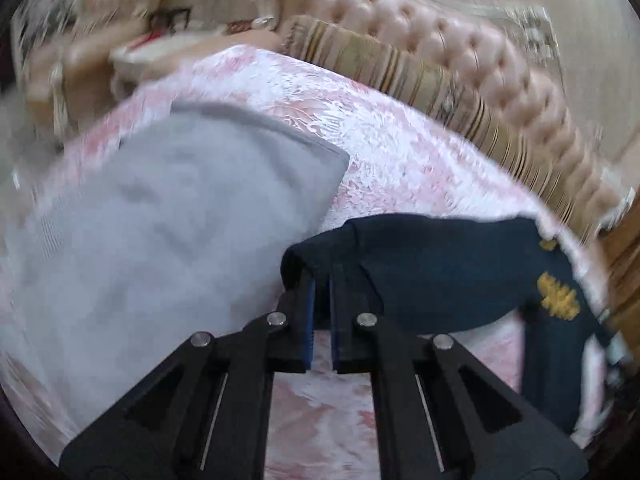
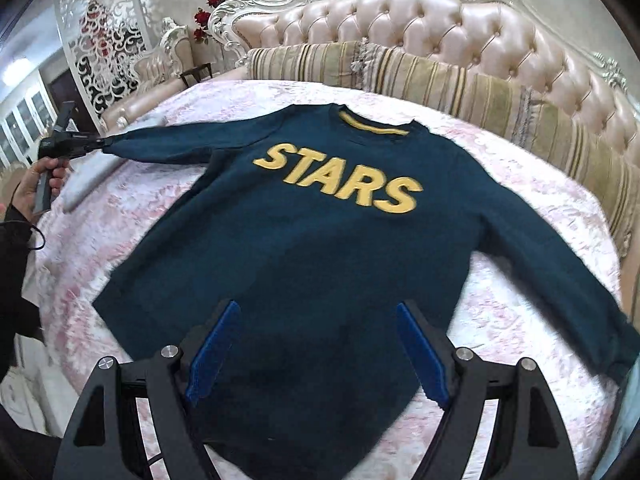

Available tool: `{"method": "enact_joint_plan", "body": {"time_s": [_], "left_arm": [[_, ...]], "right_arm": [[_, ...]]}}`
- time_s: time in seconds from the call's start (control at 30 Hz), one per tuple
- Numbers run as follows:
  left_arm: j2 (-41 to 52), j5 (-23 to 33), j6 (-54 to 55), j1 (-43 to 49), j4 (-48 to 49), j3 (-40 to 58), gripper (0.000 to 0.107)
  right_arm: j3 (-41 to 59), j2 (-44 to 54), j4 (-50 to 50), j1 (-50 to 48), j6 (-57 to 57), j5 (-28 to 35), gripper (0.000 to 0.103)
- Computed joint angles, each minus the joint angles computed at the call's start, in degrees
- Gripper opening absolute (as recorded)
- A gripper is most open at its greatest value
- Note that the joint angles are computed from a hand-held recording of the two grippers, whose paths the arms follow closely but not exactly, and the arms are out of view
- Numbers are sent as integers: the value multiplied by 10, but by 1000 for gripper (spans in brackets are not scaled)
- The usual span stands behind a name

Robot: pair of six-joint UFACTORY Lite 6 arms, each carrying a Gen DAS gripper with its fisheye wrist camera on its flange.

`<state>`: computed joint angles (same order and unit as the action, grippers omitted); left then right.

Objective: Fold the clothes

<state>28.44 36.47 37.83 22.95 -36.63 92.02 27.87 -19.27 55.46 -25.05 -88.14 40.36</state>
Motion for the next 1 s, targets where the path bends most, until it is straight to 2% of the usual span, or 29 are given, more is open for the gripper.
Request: {"method": "enact_joint_plan", "body": {"time_s": [0.2,0.3,0.37,0.4,0.43,0.53,0.6,0.73,0.77,0.8,0.87,0.9,1.0], "left_arm": [[85,-16,-18,-13,72,72,8],[98,-10,-18,-7,64,77,14],[78,-7,-10,3,52,52,32],[51,-21,0,9,51,19,50],[22,-34,7,17,53,-13,55],[-80,-39,63,50,-1,-125,55],[-174,-46,136,74,-87,-232,55],[-406,88,233,66,-185,-472,55],[-466,111,215,32,-185,-532,55],[-514,110,201,-17,-210,-590,55],[-571,60,193,-137,-278,-686,46],[-578,22,186,-197,-305,-710,35],[-554,-82,222,-375,-446,-752,33]], "right_arm": [[-36,14,10,119,48,-91,81],[-60,12,23,113,35,-104,81],[-77,1,30,89,23,-103,81],[-86,-10,33,70,16,-95,81],[-95,-22,34,49,9,-86,81],[-129,-79,20,-10,6,-75,81],[-151,-112,10,-54,-2,-70,81],[-159,-82,16,-184,-60,-9,81],[-158,-69,16,-207,-67,1,81],[-156,-55,15,-230,-74,10,81],[-157,-42,16,-255,-80,15,81],[-158,-39,17,-266,-80,16,81],[-168,-52,8,-300,-85,33,81]]}}
